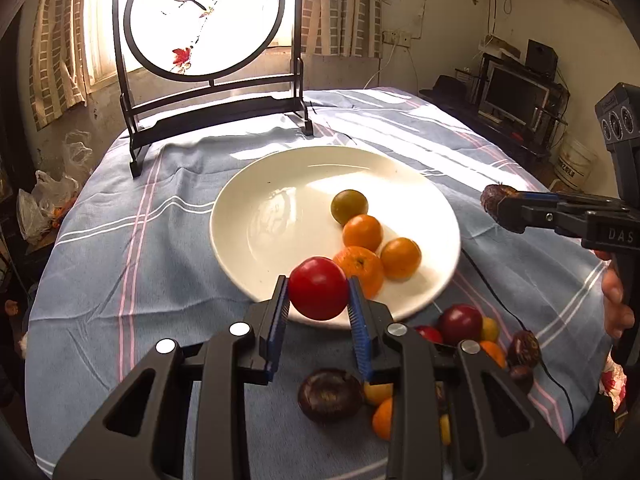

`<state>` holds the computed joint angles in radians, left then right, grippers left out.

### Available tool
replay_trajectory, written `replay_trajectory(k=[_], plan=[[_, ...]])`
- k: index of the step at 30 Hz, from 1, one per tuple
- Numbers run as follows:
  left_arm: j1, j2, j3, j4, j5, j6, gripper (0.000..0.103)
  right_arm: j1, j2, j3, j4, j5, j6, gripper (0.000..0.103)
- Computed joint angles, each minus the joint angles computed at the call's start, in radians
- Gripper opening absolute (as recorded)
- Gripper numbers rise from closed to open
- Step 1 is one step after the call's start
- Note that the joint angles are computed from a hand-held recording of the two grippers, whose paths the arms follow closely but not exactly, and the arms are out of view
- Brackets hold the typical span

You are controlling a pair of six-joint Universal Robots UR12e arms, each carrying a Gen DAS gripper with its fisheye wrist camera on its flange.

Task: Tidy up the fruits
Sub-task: 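Place the red tomato on the plate with the left gripper while the right places the brown fruit, then grasp an orange with the left gripper while the right gripper grasps a dark brown fruit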

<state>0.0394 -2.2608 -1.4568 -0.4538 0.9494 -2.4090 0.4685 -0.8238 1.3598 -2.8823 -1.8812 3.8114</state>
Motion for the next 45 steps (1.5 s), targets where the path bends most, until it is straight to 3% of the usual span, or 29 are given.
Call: replay_trajectory(k=[3, 4, 5, 6, 10, 14, 18, 22, 23, 26, 33, 36, 45], plan=[[-0.028, -0.052, 0.087, -0.074, 0.047, -0.033, 0.029, -0.017, 0.039, -0.058, 0.051, -0.007, 0.017, 0.044], [-0.034, -0.067, 0.109, -0.082, 0.059, -0.045, 0.035, -0.022, 0.05, -0.072, 0.053, -0.001, 0.021, 0.045], [-0.039, -0.078, 0.123, -0.075, 0.071, -0.06, 0.051, -0.026, 0.058, -0.081, 0.046, -0.004, 0.026, 0.048], [-0.041, -0.085, 0.127, -0.044, 0.088, -0.087, 0.057, -0.027, 0.063, -0.085, 0.035, -0.011, 0.031, 0.06], [-0.018, -0.059, 0.091, -0.018, 0.035, -0.11, 0.064, -0.012, 0.049, -0.06, -0.022, -0.05, 0.02, 0.062], [0.019, 0.016, -0.031, 0.009, -0.019, -0.011, 0.069, 0.023, 0.009, 0.012, -0.044, -0.1, 0.001, 0.062], [0.054, 0.094, -0.184, 0.053, -0.056, 0.142, 0.069, 0.064, -0.029, 0.097, -0.065, -0.123, 0.017, 0.061], [0.063, 0.127, -0.294, 0.169, -0.039, 0.233, 0.068, 0.098, -0.049, 0.164, -0.117, -0.122, 0.052, 0.061], [0.06, 0.127, -0.304, 0.187, -0.027, 0.24, 0.063, 0.106, -0.053, 0.176, -0.123, -0.129, 0.061, 0.061], [0.045, 0.116, -0.287, 0.159, 0.002, 0.204, 0.044, 0.119, -0.059, 0.196, -0.133, -0.134, 0.083, 0.061], [0.011, 0.095, -0.255, 0.132, 0.058, 0.146, 0.043, 0.125, -0.075, 0.229, -0.138, -0.144, 0.118, 0.061], [0.007, 0.09, -0.232, 0.076, 0.067, 0.14, 0.043, 0.121, -0.079, 0.236, -0.115, -0.142, 0.13, 0.061], [0.049, 0.12, -0.259, 0.045, -0.011, 0.133, 0.04, 0.113, -0.044, 0.171, 0.013, -0.116, 0.074, 0.06]])
